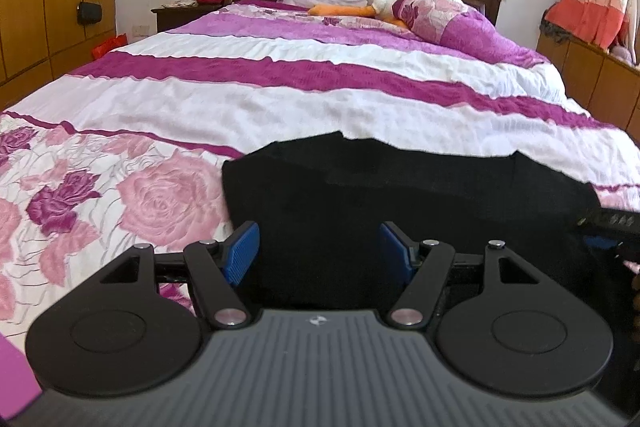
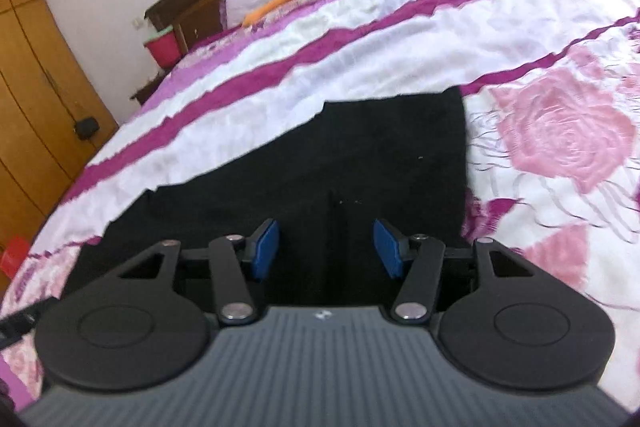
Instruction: Fold small clothes
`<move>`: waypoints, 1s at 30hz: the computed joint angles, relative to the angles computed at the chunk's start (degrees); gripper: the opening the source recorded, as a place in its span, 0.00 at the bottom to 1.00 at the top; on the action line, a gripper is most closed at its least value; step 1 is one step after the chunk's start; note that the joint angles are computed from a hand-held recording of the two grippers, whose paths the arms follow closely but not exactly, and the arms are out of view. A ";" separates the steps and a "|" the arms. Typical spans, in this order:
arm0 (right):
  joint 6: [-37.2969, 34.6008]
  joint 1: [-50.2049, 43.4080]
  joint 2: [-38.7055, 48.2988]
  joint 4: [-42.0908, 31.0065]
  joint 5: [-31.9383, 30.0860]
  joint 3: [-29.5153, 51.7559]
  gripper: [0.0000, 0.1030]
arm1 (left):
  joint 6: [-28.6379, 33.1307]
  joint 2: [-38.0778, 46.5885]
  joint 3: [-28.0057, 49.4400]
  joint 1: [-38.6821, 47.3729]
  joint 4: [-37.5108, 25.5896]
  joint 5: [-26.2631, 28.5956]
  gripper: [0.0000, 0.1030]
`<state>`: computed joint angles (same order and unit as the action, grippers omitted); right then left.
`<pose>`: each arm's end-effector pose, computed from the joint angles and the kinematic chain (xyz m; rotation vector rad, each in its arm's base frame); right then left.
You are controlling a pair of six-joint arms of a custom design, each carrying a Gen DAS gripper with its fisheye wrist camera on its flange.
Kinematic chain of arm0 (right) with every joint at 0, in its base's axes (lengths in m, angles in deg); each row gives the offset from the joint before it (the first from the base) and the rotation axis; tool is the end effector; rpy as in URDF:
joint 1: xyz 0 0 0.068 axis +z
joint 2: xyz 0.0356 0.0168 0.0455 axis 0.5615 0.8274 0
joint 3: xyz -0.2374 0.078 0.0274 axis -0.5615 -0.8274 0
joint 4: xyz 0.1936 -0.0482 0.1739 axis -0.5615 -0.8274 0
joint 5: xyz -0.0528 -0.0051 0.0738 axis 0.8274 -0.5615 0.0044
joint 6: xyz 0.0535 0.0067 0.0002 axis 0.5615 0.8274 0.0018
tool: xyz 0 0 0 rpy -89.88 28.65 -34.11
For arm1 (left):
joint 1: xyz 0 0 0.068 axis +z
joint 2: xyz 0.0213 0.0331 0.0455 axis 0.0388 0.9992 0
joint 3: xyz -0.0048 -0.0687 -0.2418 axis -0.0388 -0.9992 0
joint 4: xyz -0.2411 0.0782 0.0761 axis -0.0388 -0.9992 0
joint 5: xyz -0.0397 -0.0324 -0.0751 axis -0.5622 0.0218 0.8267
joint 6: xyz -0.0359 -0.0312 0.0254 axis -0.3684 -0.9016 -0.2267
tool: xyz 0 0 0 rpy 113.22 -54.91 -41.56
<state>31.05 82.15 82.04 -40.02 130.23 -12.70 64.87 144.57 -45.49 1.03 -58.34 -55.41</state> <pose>0.1802 0.1658 0.0833 0.5459 2.0753 0.2609 0.1984 -0.0109 0.1330 0.1330 2.1590 -0.2157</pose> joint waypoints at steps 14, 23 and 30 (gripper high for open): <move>-9.35 4.21 1.07 -0.65 16.68 4.59 0.09 | -5.61 35.26 8.18 -8.54 31.89 -12.00 0.69; -6.40 -3.19 9.93 3.29 4.95 4.17 0.11 | -5.23 43.80 12.27 -6.82 32.72 -11.49 0.70; -2.50 -1.14 -0.84 -5.99 4.99 1.39 0.21 | -1.90 31.39 5.65 -5.27 27.24 -8.53 0.70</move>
